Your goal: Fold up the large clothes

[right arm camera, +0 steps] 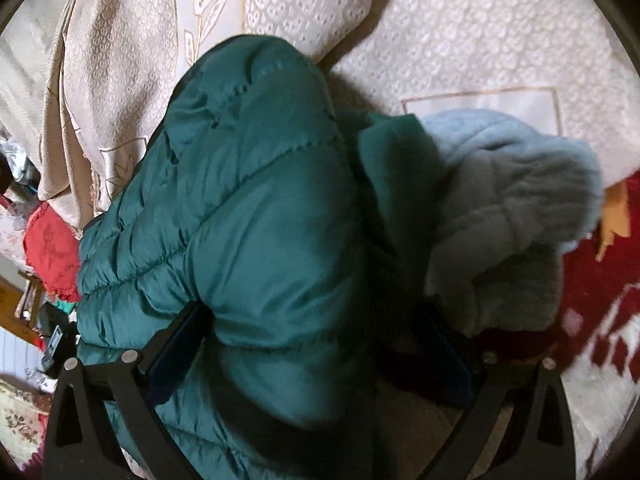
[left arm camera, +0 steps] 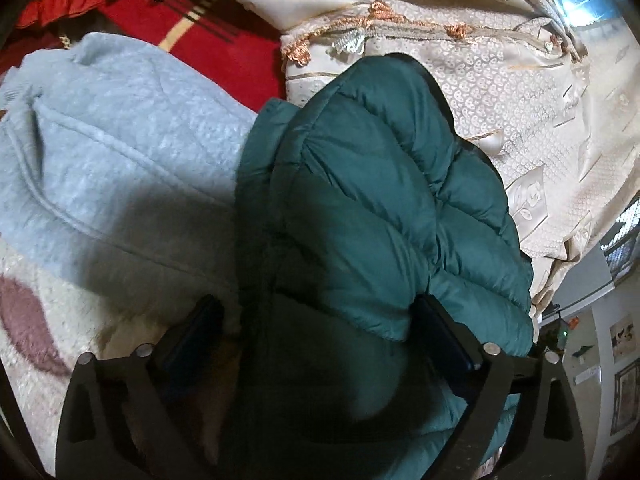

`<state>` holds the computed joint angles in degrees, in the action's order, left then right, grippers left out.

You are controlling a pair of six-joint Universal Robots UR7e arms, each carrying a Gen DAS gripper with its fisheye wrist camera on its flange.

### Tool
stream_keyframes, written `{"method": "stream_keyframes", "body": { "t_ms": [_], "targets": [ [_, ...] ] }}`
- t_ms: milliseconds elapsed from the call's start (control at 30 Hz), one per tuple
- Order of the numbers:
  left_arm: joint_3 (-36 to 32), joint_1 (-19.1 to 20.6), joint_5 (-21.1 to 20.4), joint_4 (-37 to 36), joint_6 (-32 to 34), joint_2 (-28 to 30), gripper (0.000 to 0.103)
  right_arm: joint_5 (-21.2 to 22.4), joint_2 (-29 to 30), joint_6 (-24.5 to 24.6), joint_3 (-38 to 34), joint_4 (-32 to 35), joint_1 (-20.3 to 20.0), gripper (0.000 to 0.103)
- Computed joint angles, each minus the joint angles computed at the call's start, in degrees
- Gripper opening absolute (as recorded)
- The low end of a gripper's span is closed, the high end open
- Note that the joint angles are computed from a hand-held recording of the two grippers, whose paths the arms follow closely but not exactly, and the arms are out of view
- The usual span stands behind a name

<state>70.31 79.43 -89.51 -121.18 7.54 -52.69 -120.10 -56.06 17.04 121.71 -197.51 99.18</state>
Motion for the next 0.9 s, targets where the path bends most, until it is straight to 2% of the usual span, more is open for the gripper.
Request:
{"method": "stream_keyframes", "body": {
  "t_ms": [67, 267, 300, 367, 433, 533, 600, 700, 900],
  "targets": [
    [0.1, -0.3, 0.5, -0.3, 0.4, 0.4, 0.089, 1.9, 0.3, -1.4, -0.5, 0.1, -0.7, 0.103],
    [2.5, -0.6, 0.2, -4.2, 2.1, -0.1, 0.087, 10.1, 0.4, -2.1, -0.1, -1.1, -3.7, 0.103],
    [3.1, -0.7, 0.0, -5.1, 2.3, -0.2, 0.082, 11.0, 0.5, -1.9, -0.1, -1.2, -4.1, 0.103],
    [4.0, -0.5, -2.2, -5.8, 3.9, -0.8, 0.057, 11.9, 0.8, -1.9, -0.5, -1.1, -4.2, 0.102],
    [5.9, -1.2, -1.3, -7.9, 3.5, -1.9, 0.046, 12.8, 1.3, -2.5, -0.9, -1.1, -3.6, 0.093],
    [7.9, -2.3, -0.1, -9.5, 3.3, -3.0, 0.034, 10.4, 1.9, -2.6, -1.1, -2.2, -1.8, 0.079],
    [8.3, -2.7, 0.0, -9.2, 2.0, -3.8, 0.027, 10.6, 1.5, -2.1, -0.5, -3.0, -1.1, 0.063],
    [9.5, -3.4, 0.6, -9.0, 1.1, -5.7, 0.02, 8.8, 0.5, -2.0, 0.8, -3.4, 1.1, 0.052],
    [12.0, -3.4, -1.7, -5.9, 3.1, -10.9, 0.015, 6.6, -0.4, 2.3, 2.5, -6.0, 5.1, 0.046]
  ]
}}
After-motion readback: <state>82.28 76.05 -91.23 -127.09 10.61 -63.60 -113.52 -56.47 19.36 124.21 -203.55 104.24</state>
